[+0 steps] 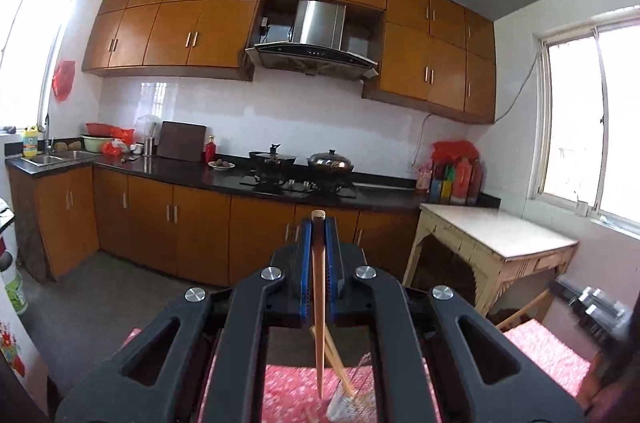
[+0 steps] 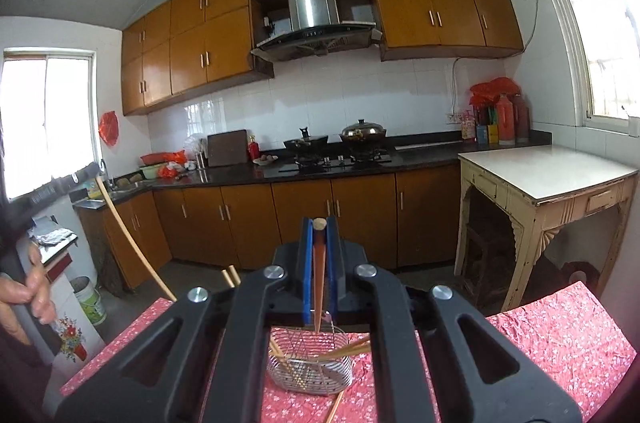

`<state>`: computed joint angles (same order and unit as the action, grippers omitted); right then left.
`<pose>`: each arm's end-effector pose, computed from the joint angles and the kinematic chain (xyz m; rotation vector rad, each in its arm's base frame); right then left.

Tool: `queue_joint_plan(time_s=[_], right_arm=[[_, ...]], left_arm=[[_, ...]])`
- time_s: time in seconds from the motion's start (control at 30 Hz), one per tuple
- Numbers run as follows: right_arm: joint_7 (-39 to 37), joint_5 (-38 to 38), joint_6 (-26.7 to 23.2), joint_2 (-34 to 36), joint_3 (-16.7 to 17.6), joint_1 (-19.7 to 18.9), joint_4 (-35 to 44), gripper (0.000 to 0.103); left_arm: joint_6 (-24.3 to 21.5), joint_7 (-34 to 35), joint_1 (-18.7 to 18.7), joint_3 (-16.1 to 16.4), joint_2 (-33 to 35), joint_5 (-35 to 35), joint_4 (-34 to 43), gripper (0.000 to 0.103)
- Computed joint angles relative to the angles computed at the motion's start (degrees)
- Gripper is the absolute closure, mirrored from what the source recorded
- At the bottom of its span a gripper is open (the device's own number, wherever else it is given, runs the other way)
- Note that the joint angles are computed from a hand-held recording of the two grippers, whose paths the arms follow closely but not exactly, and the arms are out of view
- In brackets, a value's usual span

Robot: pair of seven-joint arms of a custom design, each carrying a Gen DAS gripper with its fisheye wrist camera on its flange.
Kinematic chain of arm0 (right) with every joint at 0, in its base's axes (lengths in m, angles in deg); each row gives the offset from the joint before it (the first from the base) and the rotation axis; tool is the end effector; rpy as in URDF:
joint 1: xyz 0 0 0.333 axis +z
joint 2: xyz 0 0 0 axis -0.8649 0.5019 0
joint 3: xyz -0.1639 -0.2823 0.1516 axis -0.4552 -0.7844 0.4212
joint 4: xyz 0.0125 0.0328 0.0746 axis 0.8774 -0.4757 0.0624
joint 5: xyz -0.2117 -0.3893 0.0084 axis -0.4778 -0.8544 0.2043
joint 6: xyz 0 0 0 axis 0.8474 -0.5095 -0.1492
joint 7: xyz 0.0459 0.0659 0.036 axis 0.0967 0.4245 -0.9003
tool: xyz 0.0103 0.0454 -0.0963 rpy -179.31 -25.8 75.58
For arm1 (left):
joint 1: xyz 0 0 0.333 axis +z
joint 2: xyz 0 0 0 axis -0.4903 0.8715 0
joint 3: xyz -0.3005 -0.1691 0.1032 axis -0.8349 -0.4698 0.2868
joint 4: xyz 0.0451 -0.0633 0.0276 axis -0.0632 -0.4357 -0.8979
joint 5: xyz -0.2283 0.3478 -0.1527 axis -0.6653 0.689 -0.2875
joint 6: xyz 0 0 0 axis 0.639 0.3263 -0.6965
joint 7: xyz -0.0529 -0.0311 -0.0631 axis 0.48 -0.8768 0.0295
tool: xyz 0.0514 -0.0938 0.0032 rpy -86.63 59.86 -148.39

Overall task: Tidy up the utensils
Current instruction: 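Lift the chopstick upright with the left gripper while the right gripper carries its chopstick over the wire holder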

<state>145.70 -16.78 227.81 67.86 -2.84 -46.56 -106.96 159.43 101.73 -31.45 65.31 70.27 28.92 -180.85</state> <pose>0.6339 0.2013 0.7739 -1.3634 1.2703 -0.8816 0.6201 -0.0197 0.7917 -1.3528 1.2891 -1.3364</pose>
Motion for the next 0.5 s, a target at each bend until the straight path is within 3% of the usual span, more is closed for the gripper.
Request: queue_joint_plan(time_s=[0.2, 0.3, 0.5], right_arm=[[-6.0, 7.33, -2.34, 4.55, 0.88, -0.5, 4.2, 0.096], [-10.11, 11.61, -3.44, 6.31, 1.67, -1.06, 5.67, 0.096], [-15.23, 16.5, -5.82, 9.17, 2.39, -1.13, 8.01, 0.096]], left_arm=[[-0.09, 3.73, -0.26, -1.82, 4.2, -5.61, 5.73, 0.096], [-0.47, 3.7, 0.45, -3.49, 6.56, -5.15, 7.59, 0.096], [-3.83, -9.28, -0.5, -1.88, 10.43, 9.15, 8.54, 0.096]])
